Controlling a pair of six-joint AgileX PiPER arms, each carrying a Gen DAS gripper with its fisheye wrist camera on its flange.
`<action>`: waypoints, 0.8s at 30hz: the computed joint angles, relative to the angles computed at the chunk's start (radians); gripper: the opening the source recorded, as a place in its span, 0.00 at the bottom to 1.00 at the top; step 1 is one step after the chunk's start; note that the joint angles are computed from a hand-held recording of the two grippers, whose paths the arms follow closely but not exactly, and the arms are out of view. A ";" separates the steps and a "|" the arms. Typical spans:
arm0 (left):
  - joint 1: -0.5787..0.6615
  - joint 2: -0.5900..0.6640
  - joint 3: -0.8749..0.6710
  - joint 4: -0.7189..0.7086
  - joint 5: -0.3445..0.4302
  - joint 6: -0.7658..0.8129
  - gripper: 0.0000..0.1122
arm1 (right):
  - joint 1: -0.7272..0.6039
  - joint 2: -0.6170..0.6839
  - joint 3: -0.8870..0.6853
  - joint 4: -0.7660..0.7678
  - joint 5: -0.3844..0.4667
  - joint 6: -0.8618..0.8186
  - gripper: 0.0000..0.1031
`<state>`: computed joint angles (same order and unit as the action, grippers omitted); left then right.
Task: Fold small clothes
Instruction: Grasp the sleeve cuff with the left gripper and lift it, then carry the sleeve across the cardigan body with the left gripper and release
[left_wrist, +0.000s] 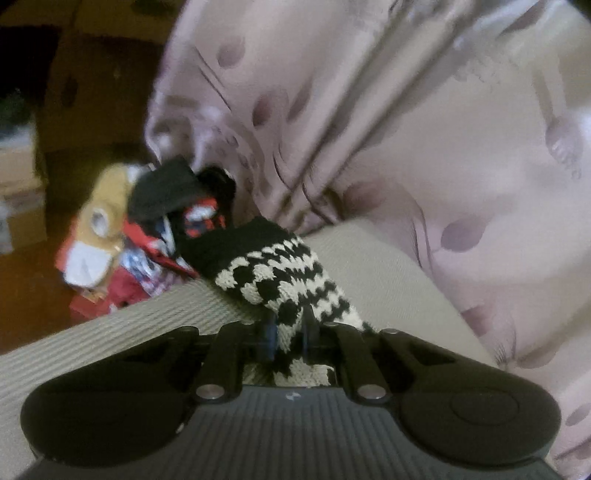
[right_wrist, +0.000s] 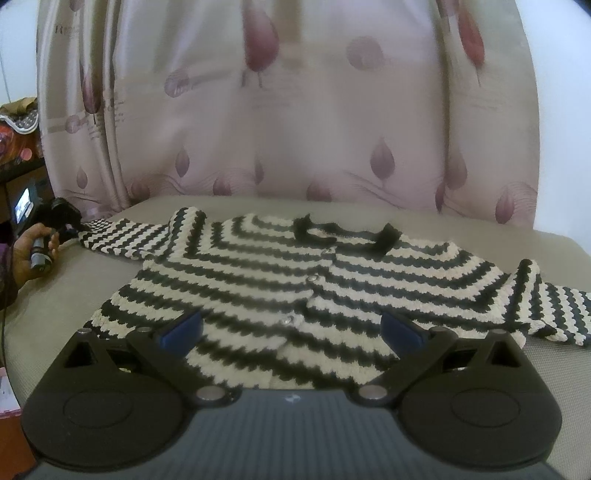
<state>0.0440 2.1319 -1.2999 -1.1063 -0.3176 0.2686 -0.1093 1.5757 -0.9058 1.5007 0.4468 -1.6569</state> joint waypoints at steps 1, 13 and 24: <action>-0.026 -0.024 0.033 -0.025 -0.053 0.014 0.11 | -0.002 -0.002 0.002 0.004 0.002 -0.004 1.00; -0.407 -0.386 0.533 -0.411 -0.428 0.021 0.12 | -0.054 -0.031 0.043 0.047 0.057 -0.023 1.00; -0.719 -0.357 0.528 -0.615 -0.854 0.164 0.69 | -0.265 -0.121 0.127 0.023 0.148 -0.001 1.00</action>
<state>-0.6751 1.7747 -0.7717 -1.7217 -1.1716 0.4330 -0.3744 1.4552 -0.7783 1.5237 0.5947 -1.6577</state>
